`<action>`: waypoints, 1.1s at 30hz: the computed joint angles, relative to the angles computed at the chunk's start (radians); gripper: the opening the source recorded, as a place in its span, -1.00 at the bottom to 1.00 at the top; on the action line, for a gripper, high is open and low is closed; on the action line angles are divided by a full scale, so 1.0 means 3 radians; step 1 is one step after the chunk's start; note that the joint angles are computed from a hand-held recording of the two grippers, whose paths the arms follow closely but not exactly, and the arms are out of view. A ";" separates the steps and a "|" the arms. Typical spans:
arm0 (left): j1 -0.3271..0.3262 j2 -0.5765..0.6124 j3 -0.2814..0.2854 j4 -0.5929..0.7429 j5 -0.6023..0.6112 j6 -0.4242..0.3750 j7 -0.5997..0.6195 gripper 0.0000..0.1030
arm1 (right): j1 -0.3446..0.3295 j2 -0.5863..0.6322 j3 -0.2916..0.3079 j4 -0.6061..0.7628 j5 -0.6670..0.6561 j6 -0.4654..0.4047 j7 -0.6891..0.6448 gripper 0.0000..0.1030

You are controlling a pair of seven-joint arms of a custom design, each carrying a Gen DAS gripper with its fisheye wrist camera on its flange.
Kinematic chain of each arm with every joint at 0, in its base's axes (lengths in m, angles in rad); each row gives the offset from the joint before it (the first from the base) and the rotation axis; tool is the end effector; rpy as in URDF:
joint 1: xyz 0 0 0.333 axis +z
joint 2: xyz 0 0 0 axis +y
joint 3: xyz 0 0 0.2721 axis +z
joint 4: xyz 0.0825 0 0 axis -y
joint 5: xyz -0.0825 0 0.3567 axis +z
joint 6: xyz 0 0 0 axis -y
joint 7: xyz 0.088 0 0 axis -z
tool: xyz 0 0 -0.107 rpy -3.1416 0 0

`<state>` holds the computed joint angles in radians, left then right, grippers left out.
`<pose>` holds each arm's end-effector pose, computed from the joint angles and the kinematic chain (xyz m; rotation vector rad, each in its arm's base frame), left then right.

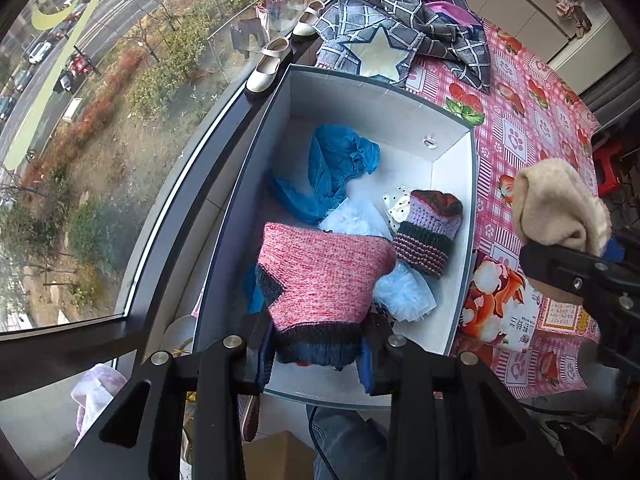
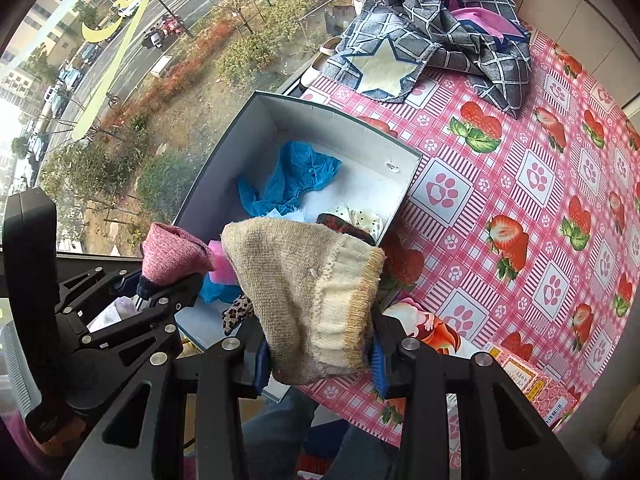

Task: Organize soft objects
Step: 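Carry the pink sock and beige sock in both tools over the white box, then open both tools to drop the pink sock and beige sock into the box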

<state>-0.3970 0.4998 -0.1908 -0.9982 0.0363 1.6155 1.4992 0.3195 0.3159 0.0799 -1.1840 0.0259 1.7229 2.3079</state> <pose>0.5623 -0.3287 0.5484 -1.6127 2.6788 -0.2132 0.5757 0.2360 0.5893 -1.6745 2.3824 0.0011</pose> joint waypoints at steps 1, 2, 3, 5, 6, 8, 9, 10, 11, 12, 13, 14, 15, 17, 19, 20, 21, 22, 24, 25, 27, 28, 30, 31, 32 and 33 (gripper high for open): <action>-0.0004 0.0034 0.0001 0.0043 0.0001 -0.0023 -0.0004 -0.31 | -0.0006 0.0038 0.0000 0.0050 0.0012 -0.0017 -0.0002 -0.25; -0.0007 0.0065 0.0004 0.0081 0.0000 -0.0048 -0.0009 -0.31 | -0.0010 0.0075 0.0000 0.0099 0.0022 -0.0036 -0.0004 -0.25; -0.0011 0.0097 0.0006 0.0124 -0.0002 -0.0073 -0.0015 -0.31 | -0.0012 0.0116 -0.0002 0.0154 0.0027 -0.0060 -0.0005 -0.25; -0.0020 0.0152 0.0013 0.0194 0.0000 -0.0105 -0.0022 -0.31 | -0.0015 0.0191 -0.0003 0.0259 0.0038 -0.0103 -0.0009 -0.25; -0.0025 0.0171 0.0017 0.0219 0.0004 -0.0114 -0.0023 -0.31 | -0.0016 0.0226 -0.0005 0.0310 0.0042 -0.0123 -0.0009 -0.25; -0.0035 0.0215 0.0024 0.0277 0.0011 -0.0135 -0.0026 -0.29 | -0.0014 0.0302 -0.0008 0.0424 0.0041 -0.0168 -0.0019 -0.25; -0.0040 0.0238 0.0029 0.0310 0.0015 -0.0148 -0.0028 -0.29 | -0.0011 0.0341 -0.0010 0.0485 0.0036 -0.0195 -0.0026 -0.25; -0.0046 0.0256 0.0032 0.0334 0.0019 -0.0158 -0.0030 -0.29 | -0.0008 0.0382 -0.0012 0.0550 0.0032 -0.0222 -0.0034 -0.25; -0.0049 0.0275 0.0036 0.0362 0.0022 -0.0170 -0.0029 -0.29 | -0.0005 0.0420 -0.0014 0.0607 0.0030 -0.0243 -0.0041 -0.25; -0.0053 0.0296 0.0038 0.0391 0.0024 -0.0184 -0.0026 -0.29 | -0.0002 0.0455 -0.0016 0.0660 0.0030 -0.0265 -0.0046 -0.25; -0.0057 0.0305 0.0040 0.0403 0.0025 -0.0191 -0.0024 -0.29 | -0.0001 0.0479 -0.0018 0.0695 0.0031 -0.0278 -0.0050 -0.25; -0.0060 0.0317 0.0041 0.0418 0.0026 -0.0198 -0.0020 -0.29 | -0.0002 0.0502 -0.0020 0.0726 0.0035 -0.0291 -0.0055 -0.25; -0.0064 0.0331 0.0043 0.0437 0.0028 -0.0208 -0.0016 -0.29 | -0.0001 0.0530 -0.0022 0.0765 0.0037 -0.0309 -0.0060 -0.25; -0.0069 0.0355 0.0046 0.0467 0.0026 -0.0225 -0.0010 -0.29 | 0.0001 0.0568 -0.0027 0.0819 0.0037 -0.0337 -0.0069 -0.25; -0.0076 0.0382 0.0049 0.0507 0.0028 -0.0242 -0.0003 -0.29 | 0.0001 0.0623 -0.0031 0.0899 0.0038 -0.0371 -0.0076 -0.25; -0.0076 0.0386 0.0050 0.0512 0.0025 -0.0241 0.0000 -0.29 | 0.0004 0.0652 -0.0035 0.0944 0.0034 -0.0389 -0.0079 -0.25; -0.0070 0.0379 0.0047 0.0497 0.0014 -0.0224 0.0004 -0.29 | 0.0007 0.0677 -0.0039 0.0986 0.0028 -0.0405 -0.0082 -0.25; -0.0061 0.0372 0.0040 0.0484 -0.0007 -0.0206 0.0010 -0.25 | 0.0007 0.0705 -0.0042 0.1032 0.0025 -0.0418 -0.0090 -0.25; -0.0032 0.0303 0.0021 0.0365 -0.0057 -0.0111 0.0032 -0.11 | 0.0011 0.0771 -0.0050 0.1143 0.0019 -0.0459 -0.0094 -0.18; -0.0013 0.0233 0.0010 0.0249 -0.0083 -0.0016 0.0051 0.02 | 0.0016 0.0796 -0.0057 0.1187 0.0009 -0.0469 -0.0090 -0.08; 0.0016 0.0086 -0.0009 0.0015 -0.0116 0.0197 0.0087 0.26 | 0.0025 0.0836 -0.0071 0.1264 -0.0018 -0.0490 -0.0095 -0.07; 0.0024 0.0036 -0.0016 -0.0064 -0.0123 0.0281 0.0097 0.42 | 0.0023 0.0853 -0.0072 0.1295 -0.0015 -0.0503 -0.0104 0.08; 0.0046 -0.0003 -0.0035 -0.0116 -0.0160 0.0353 0.0128 0.55 | 0.0028 0.0846 -0.0083 0.1292 -0.0031 -0.0495 -0.0105 0.61; 0.0045 0.0017 -0.0040 -0.0080 -0.0163 0.0331 0.0143 0.55 | 0.0042 0.0779 -0.0098 0.1190 -0.0068 -0.0431 -0.0097 0.70; 0.0038 0.0041 -0.0042 -0.0038 -0.0159 0.0300 0.0161 0.56 | 0.0055 0.0770 -0.0106 0.1189 -0.0104 -0.0429 -0.0101 0.70; 0.0025 0.0061 -0.0038 -0.0006 -0.0138 0.0271 0.0176 0.58 | 0.0059 0.0810 -0.0105 0.1267 -0.0119 -0.0481 -0.0120 0.70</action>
